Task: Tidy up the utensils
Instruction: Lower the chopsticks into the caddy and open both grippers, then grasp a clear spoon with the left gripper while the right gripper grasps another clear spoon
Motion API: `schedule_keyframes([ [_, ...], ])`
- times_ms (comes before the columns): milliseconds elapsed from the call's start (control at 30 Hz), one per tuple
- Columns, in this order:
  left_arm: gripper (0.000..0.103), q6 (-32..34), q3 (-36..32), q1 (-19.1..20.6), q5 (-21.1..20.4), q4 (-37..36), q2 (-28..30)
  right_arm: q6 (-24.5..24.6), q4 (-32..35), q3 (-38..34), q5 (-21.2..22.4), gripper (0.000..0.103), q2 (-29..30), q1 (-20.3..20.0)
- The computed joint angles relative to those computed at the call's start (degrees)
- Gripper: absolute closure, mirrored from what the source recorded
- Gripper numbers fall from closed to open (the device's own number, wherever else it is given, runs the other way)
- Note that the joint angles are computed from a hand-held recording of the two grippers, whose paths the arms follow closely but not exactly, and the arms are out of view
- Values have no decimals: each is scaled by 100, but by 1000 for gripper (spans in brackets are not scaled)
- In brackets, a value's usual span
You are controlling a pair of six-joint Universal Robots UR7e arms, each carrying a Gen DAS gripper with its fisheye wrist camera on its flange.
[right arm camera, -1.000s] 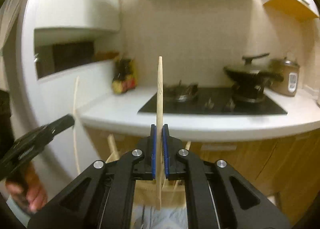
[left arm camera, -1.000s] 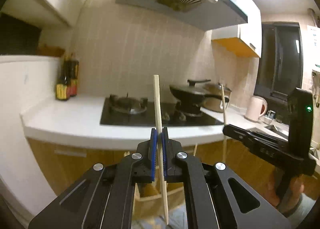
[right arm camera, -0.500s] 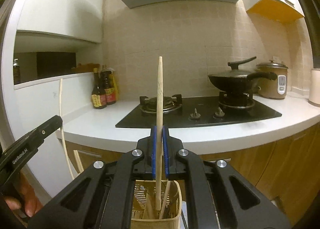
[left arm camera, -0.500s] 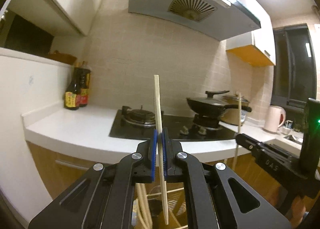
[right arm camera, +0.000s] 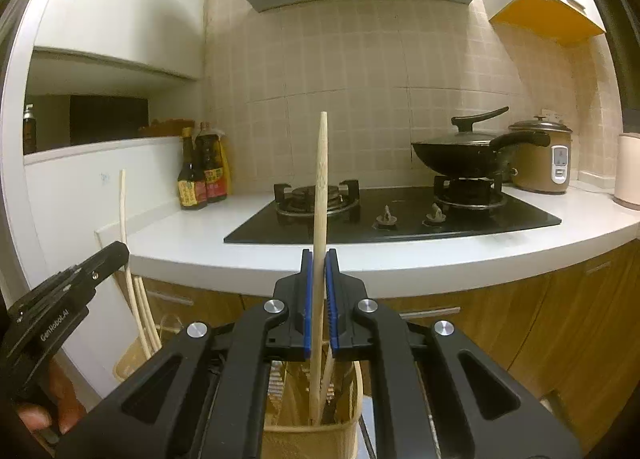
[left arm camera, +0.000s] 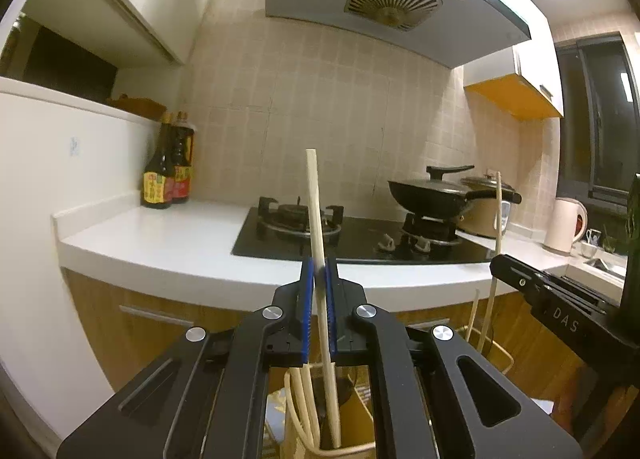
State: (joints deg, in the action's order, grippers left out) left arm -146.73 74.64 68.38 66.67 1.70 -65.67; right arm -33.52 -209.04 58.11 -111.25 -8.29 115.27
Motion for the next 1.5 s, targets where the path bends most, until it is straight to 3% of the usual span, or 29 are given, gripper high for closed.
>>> schedule_keyframes([
  [200,89,-254,38,9,7,323,-127,148,-79,684,109,88,-340,-16],
  [267,81,-340,148,3,17,386,-237,145,-290,923,92,75,-427,-7],
  [333,80,-381,258,-17,17,466,-341,132,-385,1144,83,58,-522,7],
  [367,78,-414,317,-38,-12,537,-398,129,-463,1293,76,55,-581,17],
  [467,67,-610,402,-77,-9,923,-519,156,-511,1680,-6,54,-755,54],
  [633,66,-831,784,-332,-248,1048,-896,-6,-659,2183,-185,54,-1000,180],
  [667,61,-811,816,-404,-318,1084,-945,0,-630,2248,-200,54,-1053,199],
  [833,58,-1338,681,-599,-579,2157,-832,367,13,2668,-551,54,-1373,267],
  [1067,58,-3084,85,-266,-720,4206,81,1304,1596,3104,-986,54,-1664,177],
  [1267,58,-3551,-19,-47,-619,4954,582,2258,3205,3248,-902,54,-1867,-6],
  [1367,58,-3711,-58,-3,-626,5190,806,2483,3602,3227,-941,54,-1870,-48],
  [1500,59,-3924,-82,-97,-985,5468,1087,2644,3756,3308,-1040,54,-1905,-84],
])
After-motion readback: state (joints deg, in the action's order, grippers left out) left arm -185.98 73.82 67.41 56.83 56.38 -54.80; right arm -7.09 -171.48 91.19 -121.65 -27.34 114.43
